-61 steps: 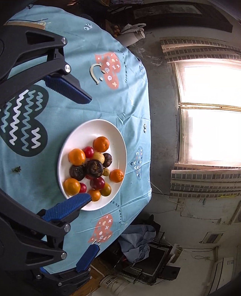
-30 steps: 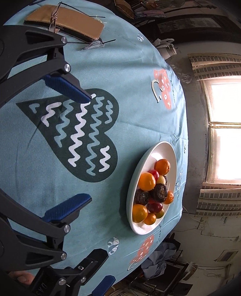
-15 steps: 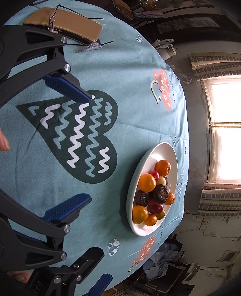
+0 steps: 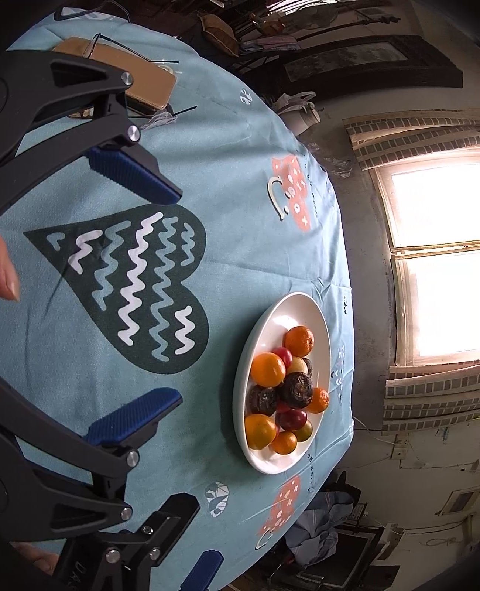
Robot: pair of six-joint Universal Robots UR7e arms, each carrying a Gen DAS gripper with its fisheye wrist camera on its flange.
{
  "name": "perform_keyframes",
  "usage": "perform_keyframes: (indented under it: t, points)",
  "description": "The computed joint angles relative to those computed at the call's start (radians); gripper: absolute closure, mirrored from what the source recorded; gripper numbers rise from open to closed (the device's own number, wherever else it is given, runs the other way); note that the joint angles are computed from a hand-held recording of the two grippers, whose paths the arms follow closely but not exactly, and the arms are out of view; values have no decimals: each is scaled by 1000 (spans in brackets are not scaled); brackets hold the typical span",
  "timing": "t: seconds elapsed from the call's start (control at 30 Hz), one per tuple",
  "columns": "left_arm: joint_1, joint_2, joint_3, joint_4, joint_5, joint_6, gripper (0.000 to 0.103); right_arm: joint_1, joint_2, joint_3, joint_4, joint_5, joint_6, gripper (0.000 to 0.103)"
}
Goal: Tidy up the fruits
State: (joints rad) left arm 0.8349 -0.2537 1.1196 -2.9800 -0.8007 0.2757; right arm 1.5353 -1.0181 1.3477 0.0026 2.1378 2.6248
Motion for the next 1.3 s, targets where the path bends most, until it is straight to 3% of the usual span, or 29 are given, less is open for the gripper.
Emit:
perform_keyframes:
  t: [1.3]
  points:
    - [-1, -2, -1, 9, 3, -1, 2, -3, 8, -16, 22, 0, 19, 4]
